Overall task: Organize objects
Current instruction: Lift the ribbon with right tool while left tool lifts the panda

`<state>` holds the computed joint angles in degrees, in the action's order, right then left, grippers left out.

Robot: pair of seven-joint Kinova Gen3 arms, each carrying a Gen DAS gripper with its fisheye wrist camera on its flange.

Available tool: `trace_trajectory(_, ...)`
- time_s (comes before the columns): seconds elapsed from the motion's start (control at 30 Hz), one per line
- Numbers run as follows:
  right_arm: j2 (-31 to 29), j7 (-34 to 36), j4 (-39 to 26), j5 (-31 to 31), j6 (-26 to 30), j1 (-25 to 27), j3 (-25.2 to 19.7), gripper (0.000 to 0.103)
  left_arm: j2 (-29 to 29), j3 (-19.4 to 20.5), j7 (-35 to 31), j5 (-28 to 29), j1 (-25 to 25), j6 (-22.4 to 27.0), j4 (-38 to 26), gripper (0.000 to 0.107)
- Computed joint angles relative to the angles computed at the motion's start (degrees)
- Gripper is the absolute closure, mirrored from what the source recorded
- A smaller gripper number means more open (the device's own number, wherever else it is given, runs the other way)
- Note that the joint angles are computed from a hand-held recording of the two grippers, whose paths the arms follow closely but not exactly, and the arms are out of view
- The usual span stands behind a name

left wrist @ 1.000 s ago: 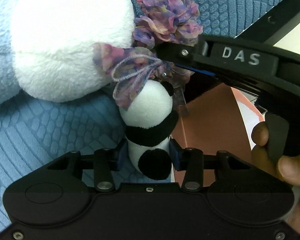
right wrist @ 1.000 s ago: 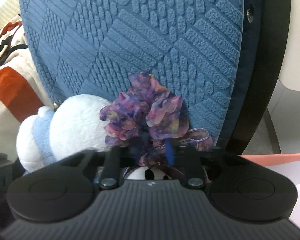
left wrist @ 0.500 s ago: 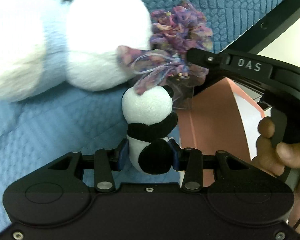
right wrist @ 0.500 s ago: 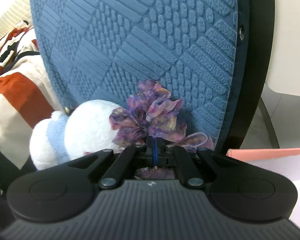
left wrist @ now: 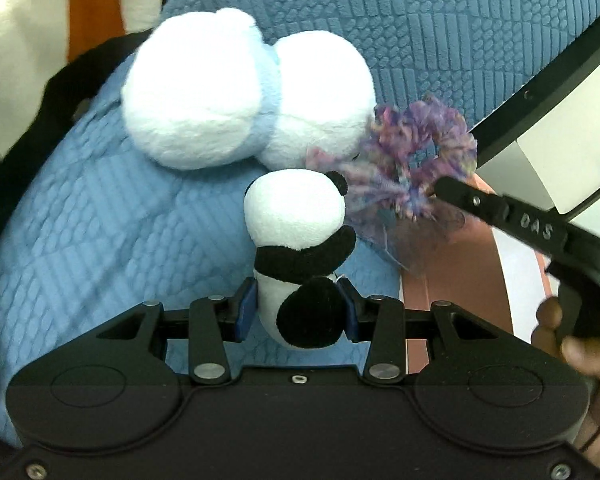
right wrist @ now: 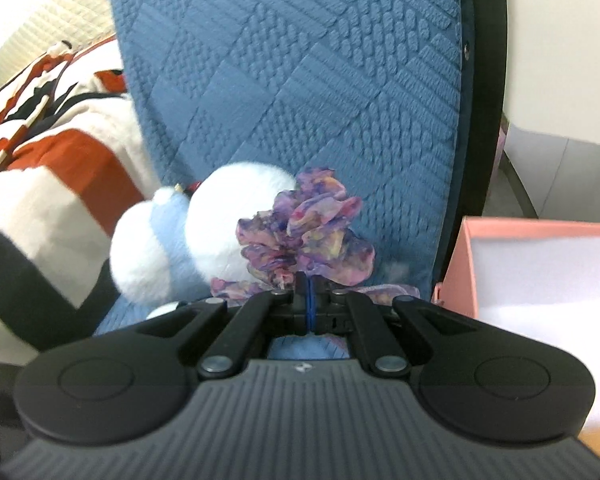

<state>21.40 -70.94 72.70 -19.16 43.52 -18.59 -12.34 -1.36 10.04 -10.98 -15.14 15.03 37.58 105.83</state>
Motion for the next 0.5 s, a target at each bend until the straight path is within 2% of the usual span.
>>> trace_trajectory(0.13, -3.8, -0.5, 5.5, -0.1, -1.1, -0.2, 0.0, 0.100, -2.5, 2.5, 4.7, -2.6, 1.3, 2.9, 1.5, 0.068)
trace_trajectory(0.23, -6.6, -0.5, 9.3, -1.2, -0.8, 0.3, 0.0, 0.100, -2.0, 4.1, 6.6, -4.7, 2.0, 5.3, 0.5, 0.067)
trace_trajectory(0.37, -10.1, -2.5, 14.6, -0.5, -0.7, -0.7, 0.8, 0.100, -2.3, 4.1, 7.5, -4.7, 2.7, 6.9, 0.1, 0.067)
trace_trajectory(0.5, -11.1, -3.8, 16.7, 0.5, 0.4, -1.6, 1.3, 0.100, -1.9, 3.7, 8.0, -4.6, 2.7, 7.5, -0.2, 0.067)
